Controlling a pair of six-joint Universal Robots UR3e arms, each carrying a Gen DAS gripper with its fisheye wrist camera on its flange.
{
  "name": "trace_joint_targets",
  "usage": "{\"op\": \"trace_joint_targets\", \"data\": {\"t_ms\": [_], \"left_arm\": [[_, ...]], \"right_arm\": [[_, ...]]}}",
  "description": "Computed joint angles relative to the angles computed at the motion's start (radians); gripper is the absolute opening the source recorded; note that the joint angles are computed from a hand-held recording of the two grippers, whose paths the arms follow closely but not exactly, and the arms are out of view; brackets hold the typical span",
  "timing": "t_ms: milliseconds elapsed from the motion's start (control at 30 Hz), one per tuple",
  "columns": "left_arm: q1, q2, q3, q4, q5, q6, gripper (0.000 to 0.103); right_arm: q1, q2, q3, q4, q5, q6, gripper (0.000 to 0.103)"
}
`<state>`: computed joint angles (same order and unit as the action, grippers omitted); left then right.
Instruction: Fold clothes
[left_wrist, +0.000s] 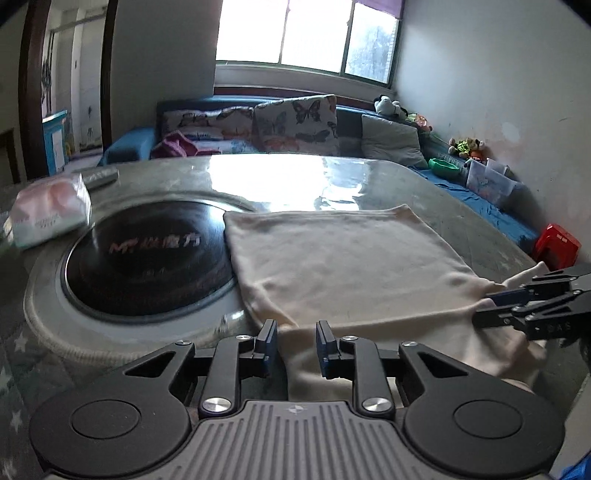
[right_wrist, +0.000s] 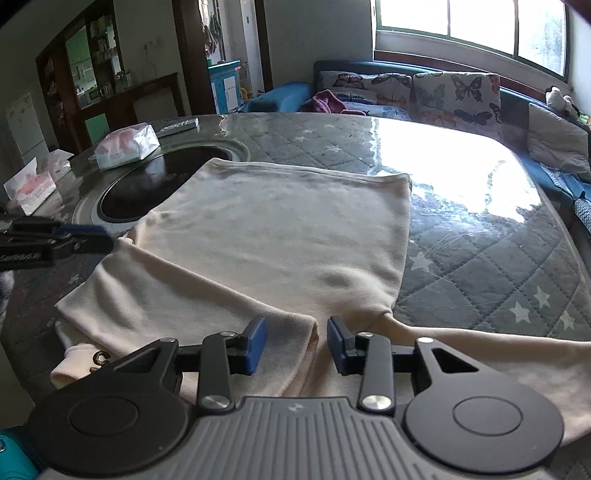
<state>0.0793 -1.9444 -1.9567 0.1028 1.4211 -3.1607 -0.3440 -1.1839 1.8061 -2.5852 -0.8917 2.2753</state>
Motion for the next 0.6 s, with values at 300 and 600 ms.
{"op": "trace_joint_targets", "data": {"t_ms": [300, 600], "left_arm": [[0.02, -0.05, 0.021, 0.03, -0.04, 0.061, 0.027], [0.04, -0.067, 0.058, -0.027, -0.091, 0.158, 0.026]], "right_arm": [[0.001, 0.005, -0.014, 0.015, -0.006, -0.008, 0.034], [0.01, 0.014, -0.029, 0.024, -0.011, -0.006, 0.035]]}}
